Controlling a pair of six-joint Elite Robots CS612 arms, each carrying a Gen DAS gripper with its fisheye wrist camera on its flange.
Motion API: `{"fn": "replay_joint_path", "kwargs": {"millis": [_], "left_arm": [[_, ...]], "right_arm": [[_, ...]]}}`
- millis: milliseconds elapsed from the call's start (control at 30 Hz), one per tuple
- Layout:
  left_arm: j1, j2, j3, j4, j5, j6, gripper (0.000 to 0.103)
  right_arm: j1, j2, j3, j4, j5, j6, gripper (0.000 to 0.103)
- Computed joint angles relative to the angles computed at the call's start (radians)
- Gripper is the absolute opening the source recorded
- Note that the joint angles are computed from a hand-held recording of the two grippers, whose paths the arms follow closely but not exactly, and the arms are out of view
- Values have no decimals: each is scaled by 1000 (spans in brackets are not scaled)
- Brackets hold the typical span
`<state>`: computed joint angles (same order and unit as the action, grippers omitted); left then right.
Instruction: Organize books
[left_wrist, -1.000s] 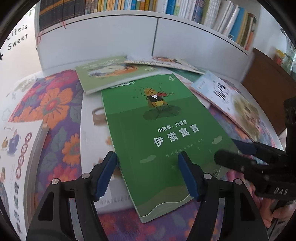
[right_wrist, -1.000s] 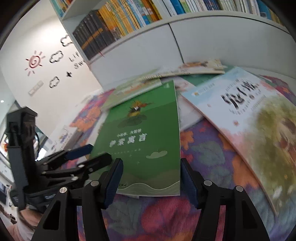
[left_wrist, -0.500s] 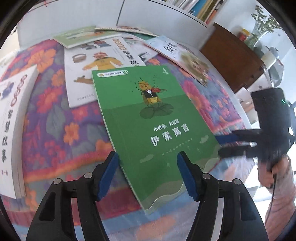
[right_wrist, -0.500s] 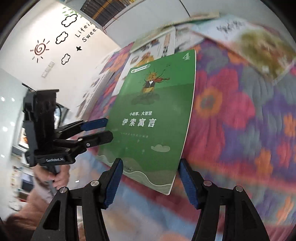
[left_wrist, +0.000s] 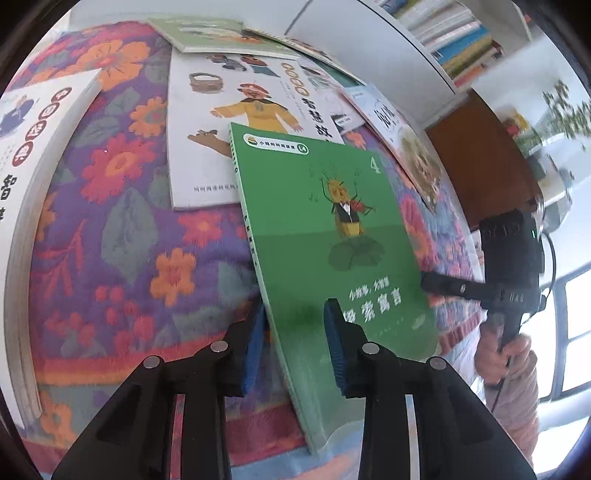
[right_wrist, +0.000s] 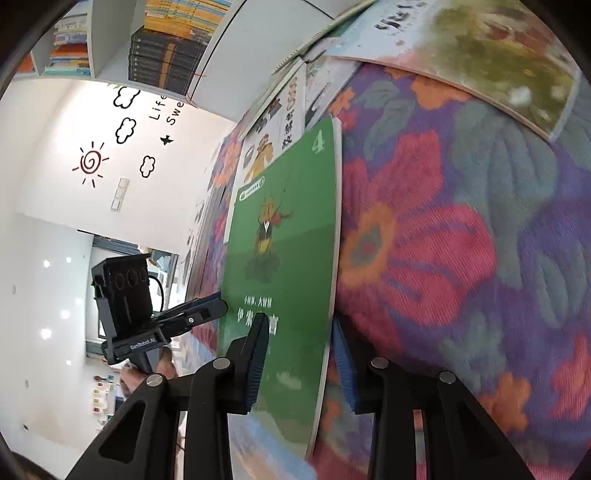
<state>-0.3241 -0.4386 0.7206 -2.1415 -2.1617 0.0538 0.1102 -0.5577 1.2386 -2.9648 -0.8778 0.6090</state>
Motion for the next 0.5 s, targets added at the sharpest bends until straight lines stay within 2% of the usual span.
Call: {"fn": "replay_joint_path", "kwargs": {"millis": [100, 167, 233, 300, 400, 500], "left_arm": [[5, 23, -47, 52, -27, -43, 29], [1, 14, -38, 53, -4, -27, 29], [-9, 0, -25, 59, 49, 12, 30], [-15, -8, -25, 73, 84, 24, 31], [-18, -7, -39, 103, 102, 49, 31], [-13, -6, -48, 116, 93, 60, 31]], "right_arm": [[9, -15, 10, 16, -62, -1, 33], [15, -26, 19, 23, -95, -6, 33], [28, -43, 26, 45, -149, -49, 33], [32, -48, 33, 26, -156, -41, 33], [34, -52, 47, -68, -143, 34, 33], [47, -65, 43, -78, -167, 1, 33]]}}
